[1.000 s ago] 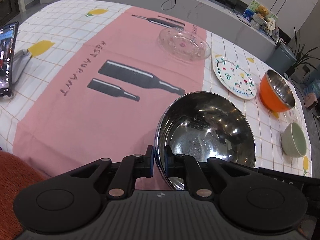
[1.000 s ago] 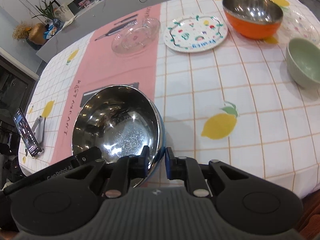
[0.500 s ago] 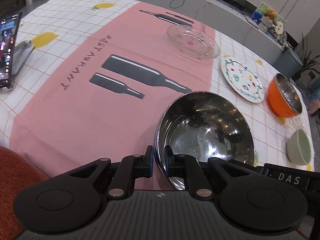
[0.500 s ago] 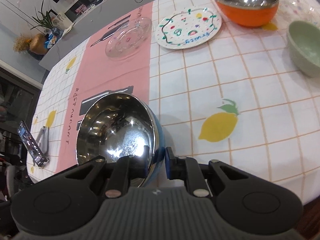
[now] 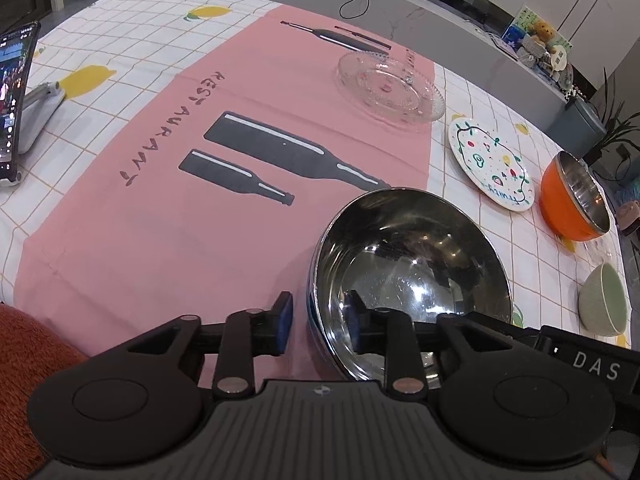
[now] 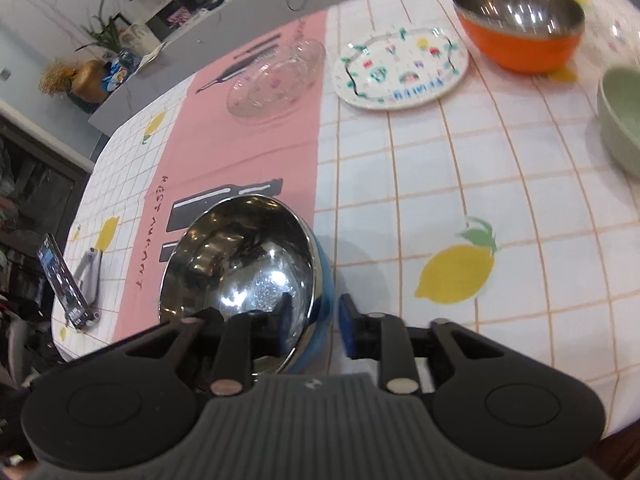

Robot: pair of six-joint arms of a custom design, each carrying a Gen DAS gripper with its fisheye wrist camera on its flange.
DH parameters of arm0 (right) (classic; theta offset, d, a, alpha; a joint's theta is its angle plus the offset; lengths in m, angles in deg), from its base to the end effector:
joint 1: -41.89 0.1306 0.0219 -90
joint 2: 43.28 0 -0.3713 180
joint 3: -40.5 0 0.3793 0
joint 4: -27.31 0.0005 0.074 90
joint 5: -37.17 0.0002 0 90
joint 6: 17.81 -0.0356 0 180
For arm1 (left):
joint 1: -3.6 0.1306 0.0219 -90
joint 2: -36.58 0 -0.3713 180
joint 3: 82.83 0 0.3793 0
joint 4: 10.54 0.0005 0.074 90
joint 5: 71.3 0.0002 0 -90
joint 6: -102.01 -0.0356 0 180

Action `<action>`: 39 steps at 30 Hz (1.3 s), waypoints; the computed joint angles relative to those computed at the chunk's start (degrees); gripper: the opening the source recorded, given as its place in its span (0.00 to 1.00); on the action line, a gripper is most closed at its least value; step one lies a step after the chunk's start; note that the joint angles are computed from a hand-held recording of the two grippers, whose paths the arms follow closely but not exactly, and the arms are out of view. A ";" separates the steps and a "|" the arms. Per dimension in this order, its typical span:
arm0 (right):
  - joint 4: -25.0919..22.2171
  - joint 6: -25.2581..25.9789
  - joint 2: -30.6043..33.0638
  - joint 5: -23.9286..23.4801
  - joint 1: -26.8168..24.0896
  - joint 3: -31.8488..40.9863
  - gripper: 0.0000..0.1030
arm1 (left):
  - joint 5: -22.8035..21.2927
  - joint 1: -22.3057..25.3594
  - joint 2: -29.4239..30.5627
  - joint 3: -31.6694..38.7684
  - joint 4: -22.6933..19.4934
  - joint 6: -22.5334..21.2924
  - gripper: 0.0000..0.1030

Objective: Organize plates and bowls

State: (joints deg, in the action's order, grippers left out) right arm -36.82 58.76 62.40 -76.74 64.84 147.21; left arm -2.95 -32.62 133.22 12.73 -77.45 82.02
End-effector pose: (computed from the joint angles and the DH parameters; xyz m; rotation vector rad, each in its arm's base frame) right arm 0.5006 0.2271 0.3998 -0.3641 2.7077 0.7526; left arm 0.3979 -0.2758 0.3929 -0.8519 2.4706 -0.1065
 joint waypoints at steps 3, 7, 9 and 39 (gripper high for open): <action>0.19 1.47 -0.41 1.86 0.39 -0.11 0.35 | -0.44 -0.22 -0.29 -0.09 0.51 -0.68 0.41; -0.47 1.80 -0.28 2.73 0.39 0.08 0.36 | -5.25 -1.57 -0.04 1.27 -1.59 -1.29 0.46; 0.01 1.85 -0.82 3.04 0.36 -0.29 0.37 | -7.53 -2.14 -0.23 1.70 -1.92 -1.41 0.46; 7.13 5.95 9.36 21.43 -9.69 21.68 0.77 | -3.49 -0.89 23.06 43.88 2.86 -40.24 0.37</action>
